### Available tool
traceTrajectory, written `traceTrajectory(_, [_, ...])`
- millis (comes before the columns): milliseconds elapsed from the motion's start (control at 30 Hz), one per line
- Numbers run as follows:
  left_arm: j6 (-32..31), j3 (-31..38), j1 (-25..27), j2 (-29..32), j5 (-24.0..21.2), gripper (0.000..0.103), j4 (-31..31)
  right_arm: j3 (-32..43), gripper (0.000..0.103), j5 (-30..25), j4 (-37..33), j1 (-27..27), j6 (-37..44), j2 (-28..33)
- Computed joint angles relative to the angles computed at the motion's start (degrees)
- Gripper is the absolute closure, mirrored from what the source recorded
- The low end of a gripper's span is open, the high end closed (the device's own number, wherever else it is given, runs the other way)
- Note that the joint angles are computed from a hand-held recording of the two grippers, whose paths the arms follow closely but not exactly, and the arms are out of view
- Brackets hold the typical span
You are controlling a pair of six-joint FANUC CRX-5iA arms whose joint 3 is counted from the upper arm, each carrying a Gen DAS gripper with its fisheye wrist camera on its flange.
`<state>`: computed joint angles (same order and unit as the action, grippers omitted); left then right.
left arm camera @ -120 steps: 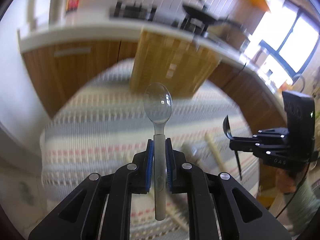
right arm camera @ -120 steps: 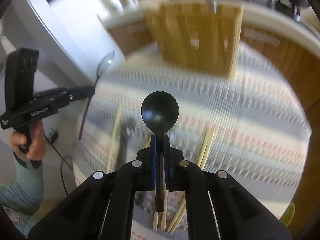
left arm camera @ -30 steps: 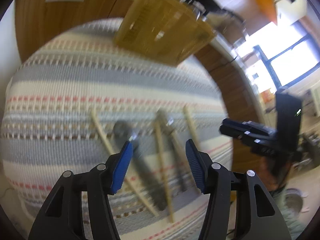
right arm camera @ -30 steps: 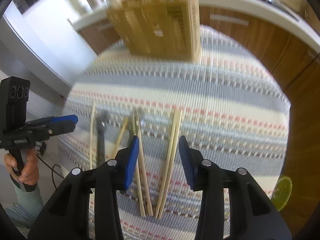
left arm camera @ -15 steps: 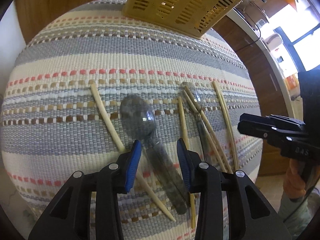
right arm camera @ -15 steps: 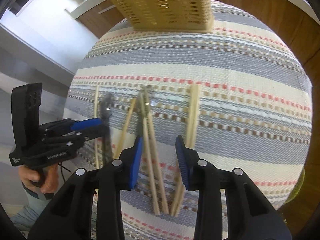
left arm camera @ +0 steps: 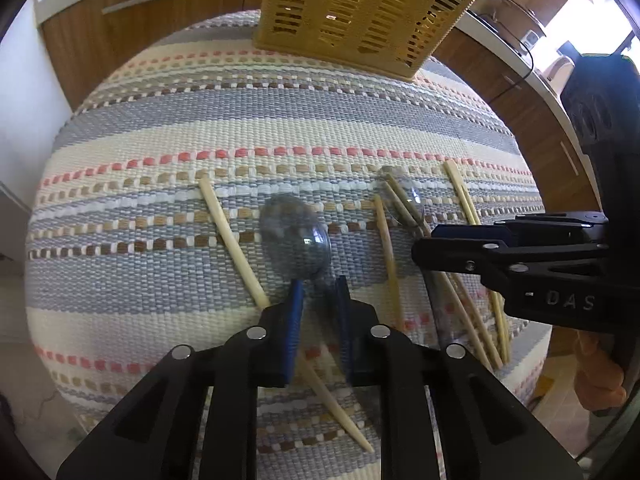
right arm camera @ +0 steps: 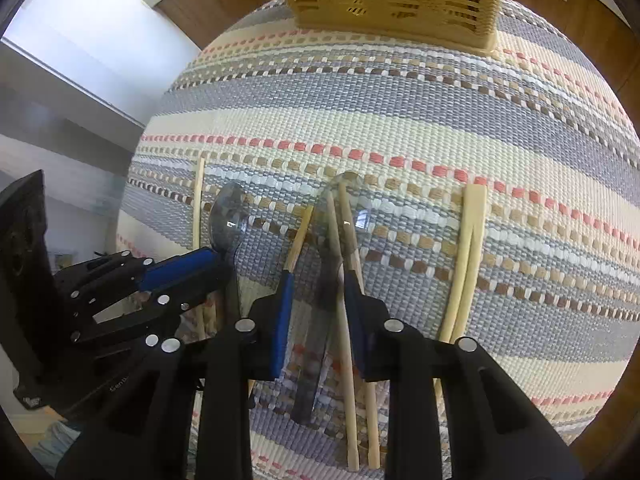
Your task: Organize utensils
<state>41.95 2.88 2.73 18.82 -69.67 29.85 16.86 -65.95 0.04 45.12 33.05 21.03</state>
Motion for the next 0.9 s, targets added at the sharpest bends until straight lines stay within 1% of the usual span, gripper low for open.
traceTrajectory(67, [-0.2,-0.7,-0.3,-0.6,1.0,0.089,-0.3,1.5,0.083,-1.9,1.1,0.5,0.1,1.6])
traceTrajectory(167, [-0.7,-1.5,-1.0,-1.8,2.6,0.089,-1.7,2.7,0.094,-4.1,4.1,1.8,0.1,3.1])
traceTrajectory(267, [-1.6,-2.0,-1.8,-2.4,4.1,0.091,-2.4,1.9,0.098,-3.4,5.6,2.4,0.3,2.8])
traceTrajectory(333, [-2.1,-2.0,-1.7,-2.3,4.0,0.095,-2.2,0.2,0.101,-2.5,6.4,2.7,-0.1,1.3])
traceTrajectory(400, [-2.7,-2.2,-0.9,-2.2,3.4,0.098,-0.8,-1.9,0.101,-0.5,7.4,2.9,-0.8,-0.5])
traceTrajectory(467, [-2.6,-1.9,0.3,-1.5,1.5,0.101,1.5,-3.7,0.101,1.2,8.5,3.1,-1.6,-1.9])
traceTrajectory(667, [-1.6,0.4,2.8,1.1,-1.8,0.102,4.6,-7.9,0.101,5.2,10.8,3.1,-3.9,-5.6])
traceTrajectory(700, [-1.6,1.2,3.4,1.9,-3.1,0.102,5.3,-8.5,0.101,5.5,11.2,3.2,-4.3,-6.2])
traceTrajectory(767, [-1.5,3.2,4.7,4.2,-7.3,0.102,7.5,-9.6,0.101,6.3,11.9,3.0,-5.2,-7.0])
traceTrajectory(833, [-1.6,4.7,5.4,6.0,-9.3,0.102,9.2,-10.4,0.101,6.5,12.1,2.6,-5.8,-7.8])
traceTrajectory(900, [-1.3,7.2,6.4,8.9,-13.3,0.102,11.2,-11.1,0.101,7.4,12.2,2.2,-6.3,-8.2])
